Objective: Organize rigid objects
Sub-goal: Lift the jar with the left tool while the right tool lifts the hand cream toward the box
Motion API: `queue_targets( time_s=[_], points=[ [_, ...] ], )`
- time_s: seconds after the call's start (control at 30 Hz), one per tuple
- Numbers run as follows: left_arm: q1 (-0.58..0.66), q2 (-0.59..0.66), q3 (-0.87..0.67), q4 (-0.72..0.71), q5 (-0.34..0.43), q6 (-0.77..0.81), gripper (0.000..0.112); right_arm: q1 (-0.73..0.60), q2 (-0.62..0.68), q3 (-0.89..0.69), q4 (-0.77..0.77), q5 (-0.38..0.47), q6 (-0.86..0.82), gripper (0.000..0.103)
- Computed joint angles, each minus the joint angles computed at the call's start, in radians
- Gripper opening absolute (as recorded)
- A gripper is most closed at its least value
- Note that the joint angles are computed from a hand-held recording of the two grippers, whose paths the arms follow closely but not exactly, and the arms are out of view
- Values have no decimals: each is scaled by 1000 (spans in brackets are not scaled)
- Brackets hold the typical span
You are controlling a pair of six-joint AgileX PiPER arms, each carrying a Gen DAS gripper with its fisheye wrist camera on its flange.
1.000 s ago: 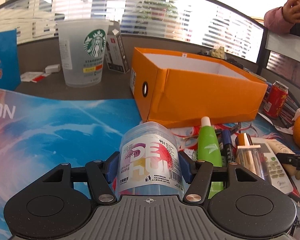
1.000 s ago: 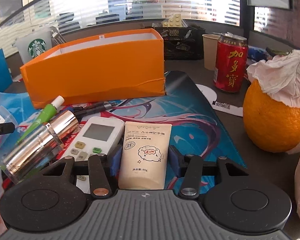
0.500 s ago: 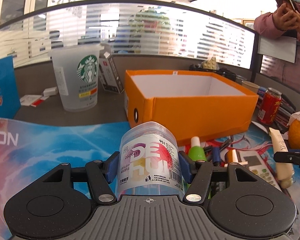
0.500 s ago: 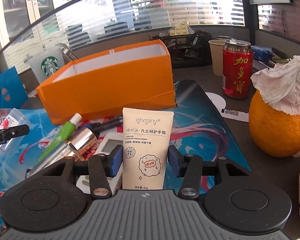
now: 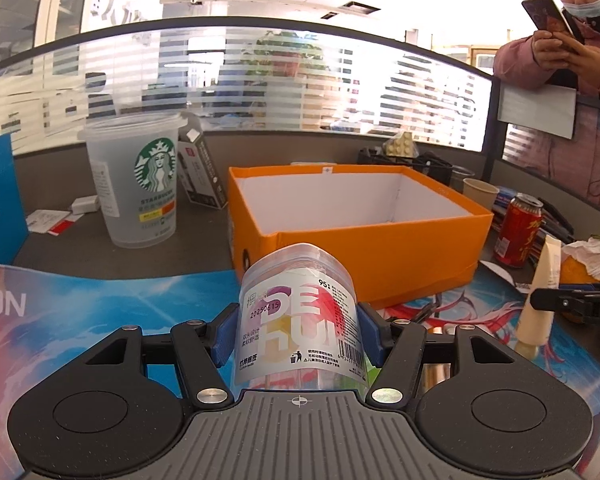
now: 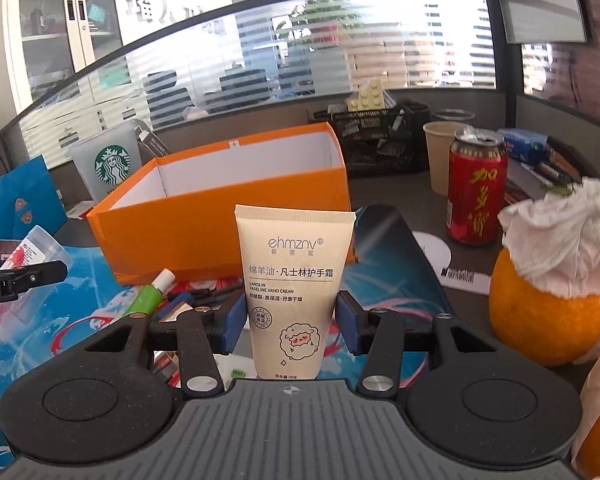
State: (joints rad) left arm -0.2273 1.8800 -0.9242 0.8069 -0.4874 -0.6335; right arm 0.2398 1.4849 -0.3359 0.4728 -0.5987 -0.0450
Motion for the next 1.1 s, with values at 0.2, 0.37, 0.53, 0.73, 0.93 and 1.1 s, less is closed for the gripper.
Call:
queue_targets(
  time_s=[0.2,0.37,0.53,0.73,0.93,1.1],
  points=[
    [-16,-32,-13,12,10,-18,60,-13,-40,-48,18,52,-82,45],
    [-29,-45,-37,35,24,-51,60,-23,-64,-111,17,105,-149,45],
    [-41,-49,-66,54,42,-87,60,-37,-59,-173,-27,143,-154,45],
    [-42,-60,-88,62,59,-114,60,-61,-43,-279,-97,207,-151,45],
    [-35,-54,-120,84,85,-152,60,-78,33,-444,-161,289,-150,45],
    [-39,-41,-159,110,125,-192,60,-75,166,-648,-36,380,-321,45]
  ],
)
